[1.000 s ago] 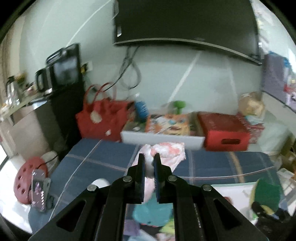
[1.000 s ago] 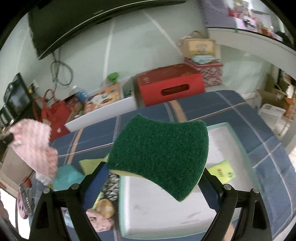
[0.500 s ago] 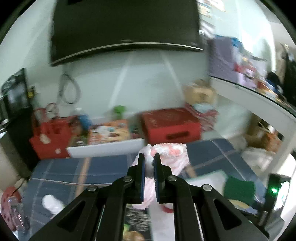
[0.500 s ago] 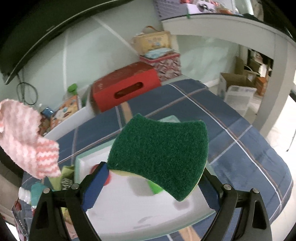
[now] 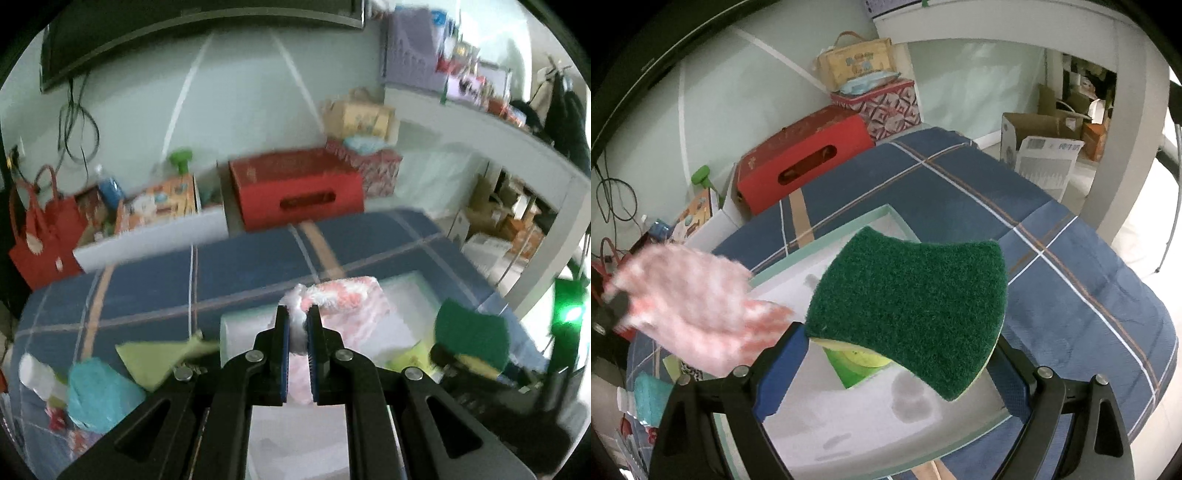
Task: Organize soft objects
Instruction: 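Carry the cloth into the tray and open the left tool while the right tool carries the sponge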
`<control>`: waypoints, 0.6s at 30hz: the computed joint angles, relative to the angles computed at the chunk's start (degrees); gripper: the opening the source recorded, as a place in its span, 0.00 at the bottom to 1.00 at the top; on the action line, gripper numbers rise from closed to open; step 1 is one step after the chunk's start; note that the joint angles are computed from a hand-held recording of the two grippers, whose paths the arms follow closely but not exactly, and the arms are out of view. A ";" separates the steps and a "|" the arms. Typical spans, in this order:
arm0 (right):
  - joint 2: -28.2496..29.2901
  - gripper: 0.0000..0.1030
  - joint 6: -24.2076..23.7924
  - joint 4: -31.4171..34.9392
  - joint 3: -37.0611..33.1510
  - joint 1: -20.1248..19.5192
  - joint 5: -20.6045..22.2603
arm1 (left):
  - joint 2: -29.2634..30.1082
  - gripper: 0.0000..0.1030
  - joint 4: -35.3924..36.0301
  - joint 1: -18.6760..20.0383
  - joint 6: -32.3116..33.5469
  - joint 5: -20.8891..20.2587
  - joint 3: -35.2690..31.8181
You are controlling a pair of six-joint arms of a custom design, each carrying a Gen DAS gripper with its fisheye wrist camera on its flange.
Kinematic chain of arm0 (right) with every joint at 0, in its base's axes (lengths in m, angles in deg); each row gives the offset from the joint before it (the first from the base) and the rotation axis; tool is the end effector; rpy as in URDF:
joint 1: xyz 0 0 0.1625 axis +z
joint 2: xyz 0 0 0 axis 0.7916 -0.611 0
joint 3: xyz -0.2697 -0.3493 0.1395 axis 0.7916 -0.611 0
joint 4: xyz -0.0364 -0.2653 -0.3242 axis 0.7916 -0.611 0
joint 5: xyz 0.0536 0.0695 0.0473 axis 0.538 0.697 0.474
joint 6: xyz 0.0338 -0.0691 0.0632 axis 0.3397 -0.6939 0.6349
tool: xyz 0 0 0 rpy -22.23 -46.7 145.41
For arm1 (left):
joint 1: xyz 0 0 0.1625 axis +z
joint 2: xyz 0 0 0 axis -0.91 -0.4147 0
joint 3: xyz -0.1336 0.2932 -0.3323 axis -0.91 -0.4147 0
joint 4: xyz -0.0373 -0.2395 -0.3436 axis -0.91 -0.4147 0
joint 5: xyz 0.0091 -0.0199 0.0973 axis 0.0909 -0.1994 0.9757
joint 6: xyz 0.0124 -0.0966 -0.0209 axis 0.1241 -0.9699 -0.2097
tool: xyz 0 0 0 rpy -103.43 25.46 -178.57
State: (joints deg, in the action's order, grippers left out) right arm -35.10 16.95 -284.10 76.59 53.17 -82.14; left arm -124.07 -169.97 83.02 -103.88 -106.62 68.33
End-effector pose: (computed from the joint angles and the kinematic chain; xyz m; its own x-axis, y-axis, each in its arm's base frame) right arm 0.1669 -0.3340 0.1253 -0.8448 0.1090 0.5239 -0.2396 0.7984 -0.5524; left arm -0.2409 -0.3029 0.1558 -0.7119 -0.0661 -0.6992 0.4646 0.7023 -0.5394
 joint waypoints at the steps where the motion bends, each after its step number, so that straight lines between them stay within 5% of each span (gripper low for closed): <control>1: 0.17 0.91 -0.02 0.22 -0.07 -0.05 0.00 | 0.81 0.08 -0.80 0.96 0.24 -0.79 0.34; 11: 2.95 0.91 -0.96 2.84 -1.84 -0.01 0.11 | 6.39 0.09 -10.14 8.19 0.75 -6.78 4.00; 18: 4.72 0.91 -1.61 4.17 -3.05 0.36 1.93 | 8.21 0.09 -14.01 8.63 1.32 -7.52 5.31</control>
